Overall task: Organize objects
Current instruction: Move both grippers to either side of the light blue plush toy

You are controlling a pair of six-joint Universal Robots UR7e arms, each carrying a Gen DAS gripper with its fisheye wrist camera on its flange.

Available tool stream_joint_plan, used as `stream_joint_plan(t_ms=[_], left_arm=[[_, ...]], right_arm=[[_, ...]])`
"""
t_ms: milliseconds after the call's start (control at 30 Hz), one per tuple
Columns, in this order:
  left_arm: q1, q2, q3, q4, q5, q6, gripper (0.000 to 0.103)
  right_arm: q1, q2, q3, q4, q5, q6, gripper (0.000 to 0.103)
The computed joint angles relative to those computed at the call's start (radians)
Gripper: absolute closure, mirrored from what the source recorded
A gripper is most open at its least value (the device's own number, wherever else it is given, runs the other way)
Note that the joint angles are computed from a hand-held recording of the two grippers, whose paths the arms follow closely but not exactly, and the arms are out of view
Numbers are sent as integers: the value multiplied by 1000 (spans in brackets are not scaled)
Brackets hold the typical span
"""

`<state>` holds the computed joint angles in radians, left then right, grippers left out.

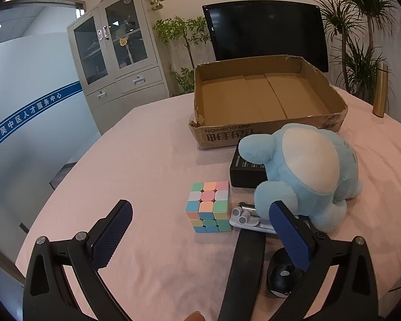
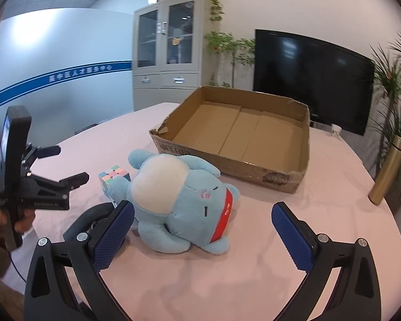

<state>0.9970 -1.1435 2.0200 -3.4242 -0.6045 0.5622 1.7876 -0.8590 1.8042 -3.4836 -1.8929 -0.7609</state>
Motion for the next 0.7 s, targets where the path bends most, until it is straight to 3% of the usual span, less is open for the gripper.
stream_joint_plan(t_ms=[200,367,467,700], left_arm=[[-6,29,-15,0,-9,96,1],[-2,50,-27,-29,-78,253,1],[18,43,-57,88,-114,235,1],[59,12,-95,286,-282,231,1]], right_arm=[[-68,-26,-71,217,153,-28,0],[-92,-11,-165,421,209,-121,0],[-104,5,-228,538,227,-170,0],[-132,55,-375,779,234,-243,0]])
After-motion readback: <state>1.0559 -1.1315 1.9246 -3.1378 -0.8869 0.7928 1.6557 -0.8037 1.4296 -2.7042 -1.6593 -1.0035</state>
